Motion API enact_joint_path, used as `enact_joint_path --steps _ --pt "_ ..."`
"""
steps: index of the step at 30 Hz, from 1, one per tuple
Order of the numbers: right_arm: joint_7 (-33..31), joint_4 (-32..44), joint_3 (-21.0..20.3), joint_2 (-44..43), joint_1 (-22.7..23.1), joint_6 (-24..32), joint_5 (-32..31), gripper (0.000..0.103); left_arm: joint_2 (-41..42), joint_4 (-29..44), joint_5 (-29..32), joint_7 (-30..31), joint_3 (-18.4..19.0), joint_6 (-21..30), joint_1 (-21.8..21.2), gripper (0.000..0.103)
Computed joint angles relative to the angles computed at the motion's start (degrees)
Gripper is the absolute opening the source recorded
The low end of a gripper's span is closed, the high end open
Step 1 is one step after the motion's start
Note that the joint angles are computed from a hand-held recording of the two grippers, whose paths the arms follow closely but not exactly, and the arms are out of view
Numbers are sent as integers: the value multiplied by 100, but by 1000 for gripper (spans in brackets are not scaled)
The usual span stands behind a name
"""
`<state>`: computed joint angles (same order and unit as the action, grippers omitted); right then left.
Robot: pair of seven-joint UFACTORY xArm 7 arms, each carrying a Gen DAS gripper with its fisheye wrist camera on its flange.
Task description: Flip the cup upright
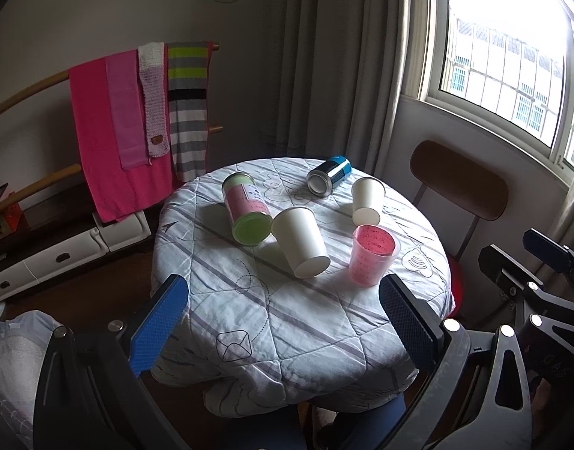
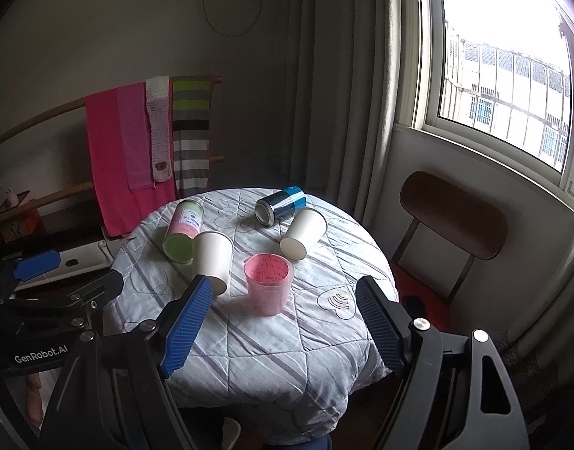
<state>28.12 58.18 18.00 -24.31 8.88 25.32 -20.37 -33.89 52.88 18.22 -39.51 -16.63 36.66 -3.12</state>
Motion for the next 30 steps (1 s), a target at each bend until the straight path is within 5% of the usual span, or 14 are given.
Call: enact_joint_path --steps 8,20,30 --pt "189 -29 81 -11 -43 -160 -50 80 -149 -119 97 -119 -27 -246 110 103" --pt "1183 -288 648 -351 -812 -723 -759 80 -362 -433 256 -73 -179 -1270 352 103" --pt "1588 -362 853 -492 -1140 -870 -1044 80 -440 -508 180 19 -297 -1583 532 103"
